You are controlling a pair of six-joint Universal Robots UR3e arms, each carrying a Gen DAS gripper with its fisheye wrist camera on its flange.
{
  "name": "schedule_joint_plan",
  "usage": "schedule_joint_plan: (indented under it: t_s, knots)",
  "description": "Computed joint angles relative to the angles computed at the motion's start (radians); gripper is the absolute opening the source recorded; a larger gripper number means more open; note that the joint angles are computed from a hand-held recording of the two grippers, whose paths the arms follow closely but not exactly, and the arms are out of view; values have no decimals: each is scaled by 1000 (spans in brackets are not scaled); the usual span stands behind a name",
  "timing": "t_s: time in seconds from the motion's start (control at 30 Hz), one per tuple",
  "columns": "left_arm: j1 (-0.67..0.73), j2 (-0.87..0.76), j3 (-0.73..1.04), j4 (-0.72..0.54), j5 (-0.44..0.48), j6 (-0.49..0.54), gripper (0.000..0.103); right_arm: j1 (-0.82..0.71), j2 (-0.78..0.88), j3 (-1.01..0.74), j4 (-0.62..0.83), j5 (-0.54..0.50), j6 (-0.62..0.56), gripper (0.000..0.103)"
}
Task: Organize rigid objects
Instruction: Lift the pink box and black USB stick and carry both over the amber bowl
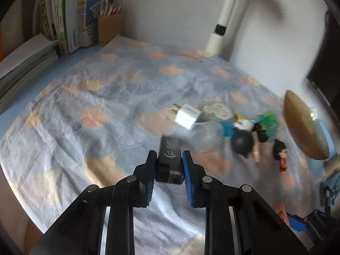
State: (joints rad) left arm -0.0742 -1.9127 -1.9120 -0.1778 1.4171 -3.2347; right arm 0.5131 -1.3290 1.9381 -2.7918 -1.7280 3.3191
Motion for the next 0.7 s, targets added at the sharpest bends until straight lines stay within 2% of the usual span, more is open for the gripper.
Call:
schedule_joint_plan:
  t_s: [0.07,0.2,0.3,0.33,0.4,0.43,0.57,0.7]
  knots:
    - [-19,7,7,-1,6,-8,21,9,-42,26,-1,-27,13,40]
    - [-43,-28,64,-109,13,-8,21,-10,-110,84,-1,-66,44,40]
    - [-52,-41,40,-129,25,-16,22,-43,-156,147,6,-57,70,40]
    - [-62,-40,22,-100,42,-19,22,-52,-163,157,6,-49,69,40]
    - [-84,-46,34,-105,70,-12,27,-65,-185,188,2,-36,75,40]
    - [-88,-49,38,-106,68,-7,37,-71,-192,199,0,-31,75,40]
    - [-129,-85,85,-110,140,-9,48,-101,-170,195,-6,-14,70,40]
    - [-169,-140,141,-99,229,0,47,-123,-140,177,-5,5,57,40]
